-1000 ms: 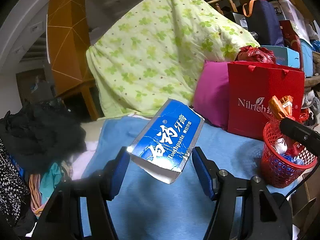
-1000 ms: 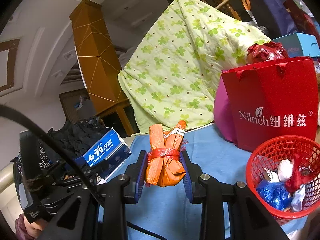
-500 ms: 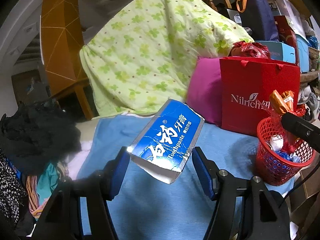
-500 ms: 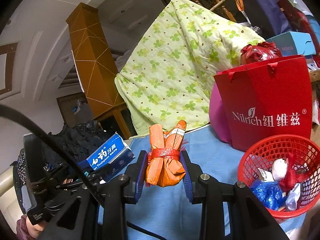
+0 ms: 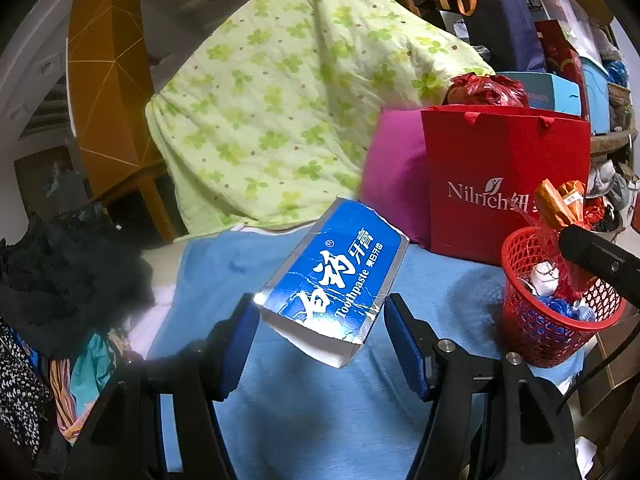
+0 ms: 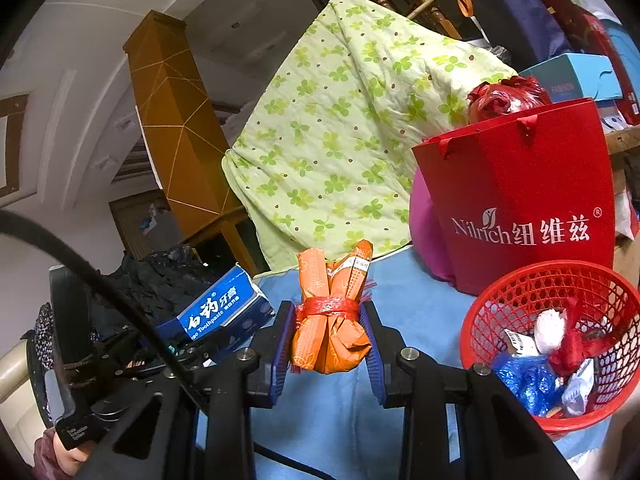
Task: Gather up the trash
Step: 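Carry both items over the red mesh basket with both tools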
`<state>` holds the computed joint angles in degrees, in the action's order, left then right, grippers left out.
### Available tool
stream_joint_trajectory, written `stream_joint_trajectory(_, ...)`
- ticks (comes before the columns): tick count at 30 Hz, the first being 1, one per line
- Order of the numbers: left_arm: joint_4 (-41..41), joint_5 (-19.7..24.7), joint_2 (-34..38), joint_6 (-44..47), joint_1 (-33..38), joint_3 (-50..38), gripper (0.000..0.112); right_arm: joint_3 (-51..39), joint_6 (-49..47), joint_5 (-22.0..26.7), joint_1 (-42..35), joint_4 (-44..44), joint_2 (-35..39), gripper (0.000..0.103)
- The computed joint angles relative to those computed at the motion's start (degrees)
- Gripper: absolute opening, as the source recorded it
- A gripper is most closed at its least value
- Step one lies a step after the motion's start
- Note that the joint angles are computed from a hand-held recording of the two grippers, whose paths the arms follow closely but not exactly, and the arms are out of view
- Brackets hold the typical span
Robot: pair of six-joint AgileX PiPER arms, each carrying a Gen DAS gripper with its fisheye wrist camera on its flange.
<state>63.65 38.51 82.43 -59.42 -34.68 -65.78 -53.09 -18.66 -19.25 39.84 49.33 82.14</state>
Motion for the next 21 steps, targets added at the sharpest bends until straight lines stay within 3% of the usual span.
stream_joint_trajectory(21, -1.4, 1.5, 3.9, 3.1, -4.4, -4.2, 0.066, 6.9, 8.1, -1.1, -3.5, -5.2, -5.4, 0.035)
